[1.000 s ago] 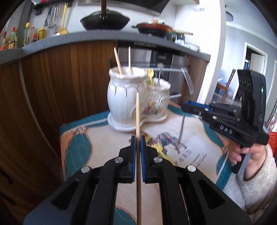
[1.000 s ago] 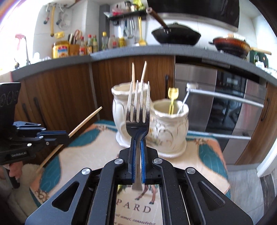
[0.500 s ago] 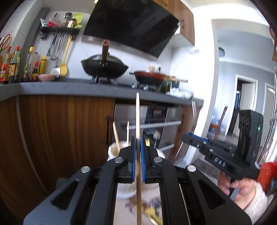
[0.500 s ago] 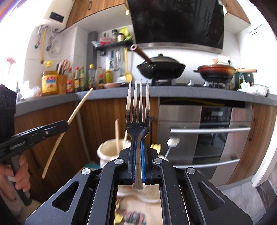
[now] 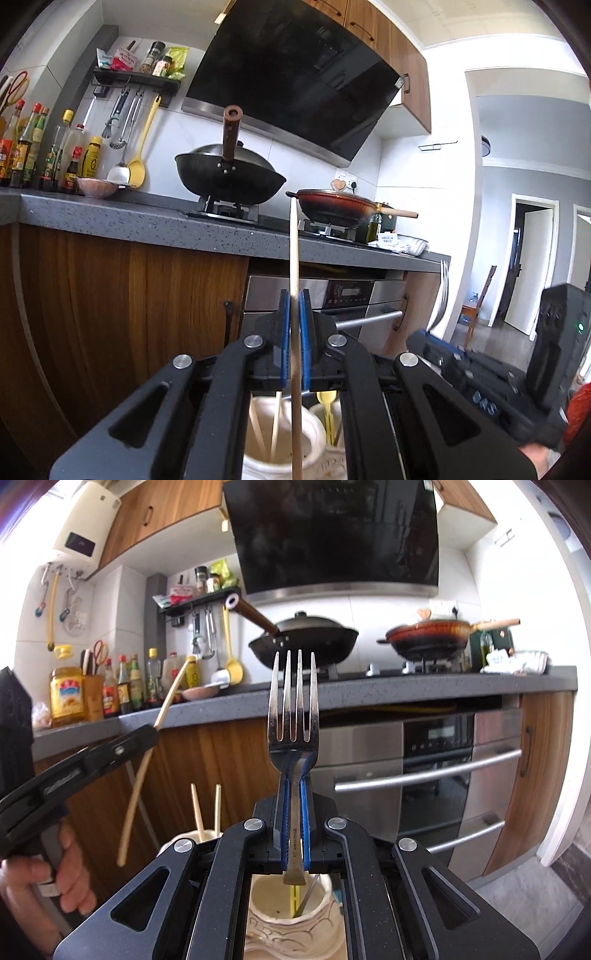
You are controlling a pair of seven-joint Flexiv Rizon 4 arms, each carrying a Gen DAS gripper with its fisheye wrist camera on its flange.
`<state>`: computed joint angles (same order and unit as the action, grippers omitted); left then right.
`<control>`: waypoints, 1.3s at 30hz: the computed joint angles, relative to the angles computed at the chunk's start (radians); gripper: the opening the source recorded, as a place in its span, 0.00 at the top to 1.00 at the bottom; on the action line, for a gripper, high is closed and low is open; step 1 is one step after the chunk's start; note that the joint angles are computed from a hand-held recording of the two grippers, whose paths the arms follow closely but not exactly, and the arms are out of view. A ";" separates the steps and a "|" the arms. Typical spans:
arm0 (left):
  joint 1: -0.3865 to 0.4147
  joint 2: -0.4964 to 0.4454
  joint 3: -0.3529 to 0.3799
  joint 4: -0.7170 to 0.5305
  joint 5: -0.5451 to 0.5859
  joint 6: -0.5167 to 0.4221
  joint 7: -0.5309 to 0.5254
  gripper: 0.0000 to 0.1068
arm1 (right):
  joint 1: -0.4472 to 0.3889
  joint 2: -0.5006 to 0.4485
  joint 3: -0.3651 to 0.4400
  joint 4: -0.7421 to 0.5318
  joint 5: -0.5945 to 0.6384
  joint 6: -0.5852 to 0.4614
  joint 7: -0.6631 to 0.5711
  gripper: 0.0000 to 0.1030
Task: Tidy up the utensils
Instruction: 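Lift the chopstick with the left tool while the right tool raises the fork toward the holder, then open the left tool over the tall pot while the right tool drops the fork into the short pot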
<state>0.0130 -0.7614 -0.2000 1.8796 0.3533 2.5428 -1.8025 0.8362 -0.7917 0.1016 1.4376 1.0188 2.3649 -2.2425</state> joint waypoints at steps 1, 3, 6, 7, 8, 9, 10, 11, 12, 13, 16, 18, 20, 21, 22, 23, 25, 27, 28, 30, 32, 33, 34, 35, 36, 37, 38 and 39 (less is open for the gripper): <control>-0.007 -0.010 0.001 -0.015 -0.009 -0.010 0.007 0.95 | -0.008 -0.004 0.002 -0.003 0.001 -0.021 0.002 0.94; -0.027 -0.033 0.008 -0.043 -0.033 -0.025 0.031 0.95 | -0.004 -0.012 -0.009 -0.016 0.019 -0.042 -0.010 0.94; -0.050 -0.060 0.018 -0.060 -0.072 -0.022 0.065 0.95 | -0.003 -0.022 -0.022 -0.029 0.038 -0.079 -0.022 0.94; -0.053 -0.067 0.018 -0.063 -0.079 -0.021 0.074 0.95 | -0.004 -0.025 -0.028 -0.035 0.047 -0.097 -0.027 0.94; -0.060 -0.073 0.022 -0.066 -0.094 -0.018 0.086 0.95 | -0.003 -0.027 -0.032 -0.035 0.051 -0.104 -0.025 0.94; -0.070 -0.080 0.029 -0.067 -0.114 -0.012 0.102 0.95 | -0.002 -0.030 -0.038 -0.039 0.058 -0.116 -0.026 0.94; -0.068 -0.084 0.027 -0.070 -0.114 -0.019 0.108 0.95 | 0.001 -0.031 -0.043 -0.041 0.063 -0.124 -0.026 0.94; -0.064 -0.085 0.022 -0.074 -0.113 -0.030 0.110 0.95 | 0.004 -0.034 -0.052 -0.046 0.074 -0.133 -0.031 0.94; -0.062 -0.086 0.020 -0.071 -0.115 -0.039 0.112 0.95 | 0.007 -0.035 -0.058 -0.050 0.084 -0.144 -0.036 0.94; -0.059 -0.087 0.019 -0.067 -0.115 -0.039 0.115 0.95 | 0.008 -0.037 -0.061 -0.049 0.086 -0.149 -0.034 0.94; -0.061 -0.084 0.025 -0.046 -0.129 -0.031 0.131 0.95 | 0.014 -0.040 -0.076 -0.053 0.098 -0.168 -0.033 0.94; -0.060 -0.079 0.030 -0.024 -0.138 -0.017 0.139 0.95 | 0.018 -0.041 -0.086 -0.056 0.111 -0.179 -0.037 0.94; -0.062 -0.073 0.037 -0.005 -0.142 -0.011 0.153 0.95 | 0.019 -0.042 -0.094 -0.058 0.122 -0.192 -0.037 0.94; -0.070 -0.069 0.048 0.010 -0.157 -0.004 0.169 0.95 | 0.022 -0.043 -0.100 -0.061 0.132 -0.198 -0.042 0.94; -0.073 -0.067 0.052 0.021 -0.166 -0.002 0.181 0.95 | 0.027 -0.044 -0.111 -0.068 0.153 -0.209 -0.056 0.94; -0.072 -0.063 0.054 0.035 -0.169 -0.004 0.187 0.95 | 0.031 -0.046 -0.120 -0.076 0.175 -0.217 -0.072 0.94; -0.068 -0.057 0.052 0.055 -0.179 -0.012 0.193 0.95 | 0.026 -0.050 -0.119 -0.087 0.197 -0.226 -0.092 0.94; -0.066 -0.047 0.052 0.074 -0.197 -0.036 0.199 0.95 | 0.021 -0.052 -0.120 -0.102 0.232 -0.236 -0.127 0.94; -0.061 -0.045 0.049 0.081 -0.200 -0.043 0.197 0.95 | 0.015 -0.053 -0.116 -0.109 0.247 -0.239 -0.144 0.94; -0.039 -0.038 0.035 0.092 -0.186 -0.064 0.182 0.95 | 0.000 -0.055 -0.105 -0.130 0.290 -0.252 -0.194 0.94; -0.025 -0.033 0.027 0.098 -0.172 -0.076 0.171 0.95 | -0.017 -0.056 -0.087 -0.145 0.317 -0.261 -0.232 0.94; -0.025 -0.030 0.028 0.102 -0.174 -0.082 0.171 0.95 | -0.027 -0.057 -0.080 -0.157 0.343 -0.267 -0.262 0.94; -0.024 -0.028 0.028 0.104 -0.175 -0.088 0.171 0.95 | -0.035 -0.059 -0.071 -0.165 0.355 -0.266 -0.278 0.94; -0.022 -0.026 0.027 0.105 -0.173 -0.093 0.169 0.95 | -0.043 -0.060 -0.061 -0.173 0.367 -0.266 -0.297 0.94; -0.017 -0.025 0.023 0.105 -0.169 -0.097 0.164 0.95 | -0.053 -0.062 -0.052 -0.183 0.386 -0.266 -0.323 0.94; -0.016 -0.024 0.022 0.106 -0.168 -0.100 0.161 0.95 | -0.062 -0.064 -0.042 -0.192 0.400 -0.265 -0.345 0.94; -0.017 -0.025 0.023 0.107 -0.169 -0.100 0.161 0.95 | -0.071 -0.065 -0.031 -0.200 0.410 -0.265 -0.364 0.94; -0.020 -0.023 0.025 0.108 -0.173 -0.104 0.163 0.95 | -0.081 -0.067 -0.017 -0.201 0.407 -0.265 -0.366 0.94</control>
<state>-0.0072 -0.7847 -0.1752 1.9871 0.1802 2.4390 -1.6391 0.7554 -0.8584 0.0841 1.2364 1.4253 2.1003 -2.6089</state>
